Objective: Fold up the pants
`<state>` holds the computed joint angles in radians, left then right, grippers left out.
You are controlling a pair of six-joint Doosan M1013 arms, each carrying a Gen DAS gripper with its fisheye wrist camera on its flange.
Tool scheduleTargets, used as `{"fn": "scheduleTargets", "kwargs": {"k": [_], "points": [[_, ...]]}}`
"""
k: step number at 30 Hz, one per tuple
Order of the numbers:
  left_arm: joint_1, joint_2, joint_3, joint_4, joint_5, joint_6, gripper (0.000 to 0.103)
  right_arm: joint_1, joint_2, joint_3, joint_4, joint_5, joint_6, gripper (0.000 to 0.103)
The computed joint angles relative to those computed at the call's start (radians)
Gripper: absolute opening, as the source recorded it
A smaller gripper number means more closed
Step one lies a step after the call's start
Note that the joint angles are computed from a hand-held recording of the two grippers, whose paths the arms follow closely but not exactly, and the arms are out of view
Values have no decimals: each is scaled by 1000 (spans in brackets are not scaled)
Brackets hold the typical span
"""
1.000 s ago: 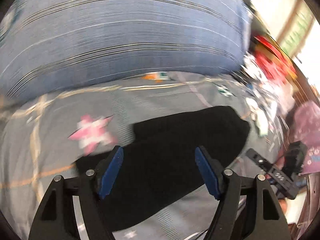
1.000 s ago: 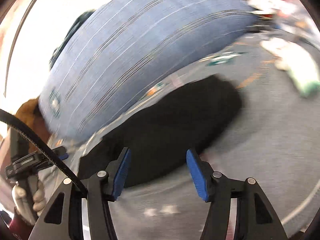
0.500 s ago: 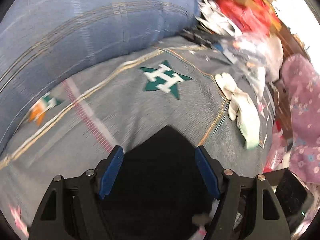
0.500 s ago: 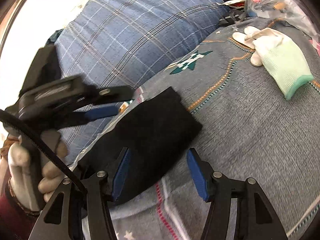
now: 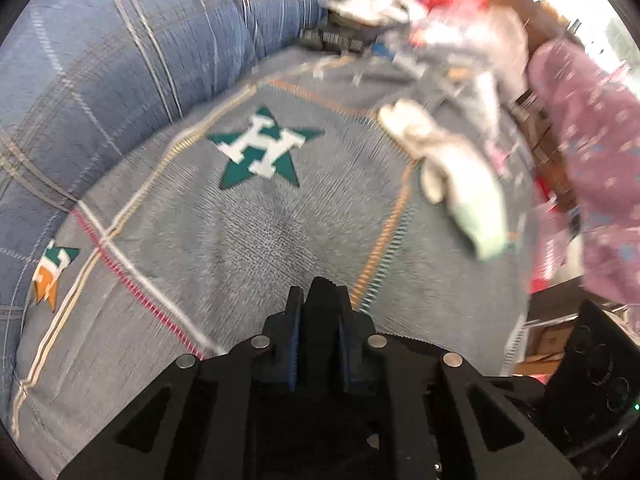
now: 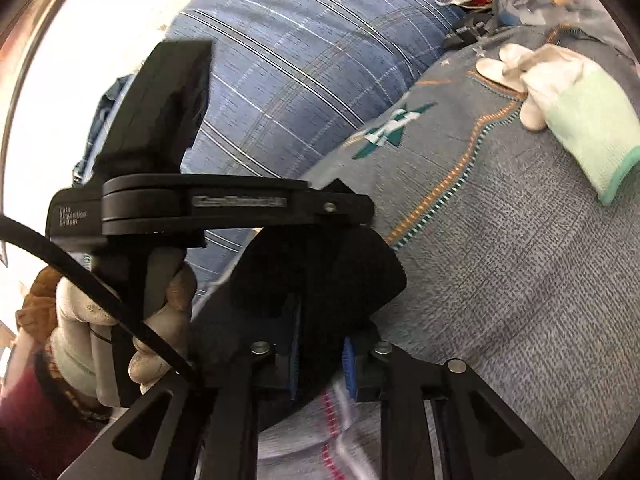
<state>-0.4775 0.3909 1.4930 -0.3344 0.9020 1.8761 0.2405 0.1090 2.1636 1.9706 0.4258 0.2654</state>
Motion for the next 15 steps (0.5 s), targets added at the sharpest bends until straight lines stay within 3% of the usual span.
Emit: {"fn": "scheduleTargets", "kwargs": {"k": [3,9,12,15], "points": [[23,-59,52,-88,-57,29,14,29,-36,-7,0,-17,-36,17],[116,-199,183,-299,-142,103,14,134,-93,-52,-134,-85,-36,16],[165,-272,259,-371,-195,123,15,198,-94,-82,-241,-107,17,16],[236,-347,358,-497,-241,180,15,275,-74,-122,-430,-137,141,15]]}}
